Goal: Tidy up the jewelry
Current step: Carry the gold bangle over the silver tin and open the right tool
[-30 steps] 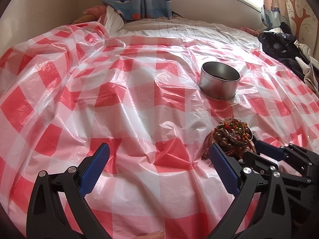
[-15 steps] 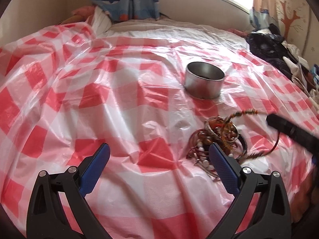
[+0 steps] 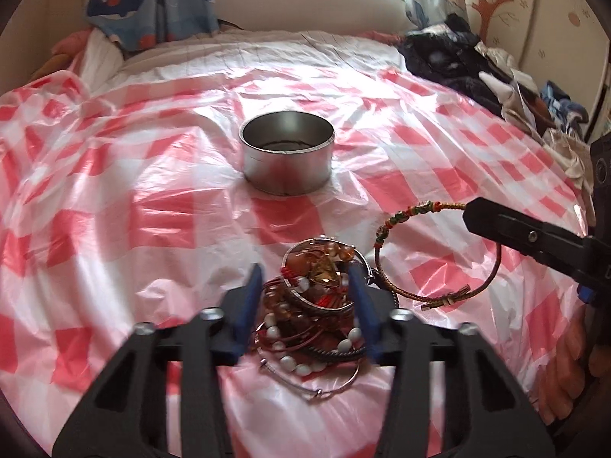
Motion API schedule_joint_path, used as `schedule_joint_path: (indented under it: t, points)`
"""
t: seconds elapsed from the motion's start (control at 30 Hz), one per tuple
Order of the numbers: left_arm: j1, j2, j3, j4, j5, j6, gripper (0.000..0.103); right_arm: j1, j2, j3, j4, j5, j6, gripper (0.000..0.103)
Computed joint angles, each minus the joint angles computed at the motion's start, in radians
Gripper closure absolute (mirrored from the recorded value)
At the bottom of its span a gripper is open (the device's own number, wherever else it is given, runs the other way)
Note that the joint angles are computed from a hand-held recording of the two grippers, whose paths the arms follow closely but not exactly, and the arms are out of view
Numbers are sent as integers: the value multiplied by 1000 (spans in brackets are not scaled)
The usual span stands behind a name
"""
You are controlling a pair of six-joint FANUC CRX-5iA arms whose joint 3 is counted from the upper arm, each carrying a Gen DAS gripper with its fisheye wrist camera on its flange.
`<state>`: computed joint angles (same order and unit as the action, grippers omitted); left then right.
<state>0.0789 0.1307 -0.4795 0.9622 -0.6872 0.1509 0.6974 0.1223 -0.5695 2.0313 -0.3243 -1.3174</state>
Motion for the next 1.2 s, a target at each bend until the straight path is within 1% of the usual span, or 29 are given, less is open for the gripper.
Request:
schedule_joint_path:
  t: [0.03, 0.1, 0.13, 0.2, 0.27, 0.33, 0.4, 0.5, 0.57, 0.73, 0.87, 0.93, 1.13, 1.2]
  points:
    - [-11, 3, 5, -31, 22, 17, 80, -10, -2, -3, 22, 9, -25, 99]
    - [-32, -2, -7, -43, 83, 4, 91, -30, -5, -8, 71, 25, -82, 99]
    - [-35, -3, -6, -54, 96, 8, 92, -39, -6, -8, 97, 34, -108, 99]
    - [-31, -2, 2, -67, 98, 25, 100, -57, -5, -4, 145, 54, -155, 99]
    - [-26, -4, 11, -95, 97, 42, 100, -68, -3, 1, 182, 68, -185, 99]
    - [-23, -12, 12, -98, 97, 38, 100, -70, -3, 3, 199, 70, -196, 99]
    - [-18, -23, 5, -72, 81, 27, 100, -78, -8, 1, 235, 71, -225, 99]
    - [1, -35, 5, -19, 30, 16, 100, -88, -17, -2, 278, 71, -264, 99]
    - [12, -44, 8, -6, 6, 15, 100, -97, -20, 0, 313, 76, -295, 99]
    - [12, -69, 8, -5, 19, 3, 100, -110, -26, 12, 376, 86, -343, 99]
    - [7, -77, 7, 16, 37, -11, 100, -148, -30, 49, 503, 129, -449, 99]
    - [3, -76, 12, 36, 35, -26, 100, -163, -28, 69, 531, 149, -464, 99]
    - [-16, -43, 63, 110, 16, -43, 100, -205, -5, 134, 499, 201, -369, 99]
    - [-28, -21, 91, 135, 18, -39, 100, -227, 8, 164, 515, 223, -367, 99]
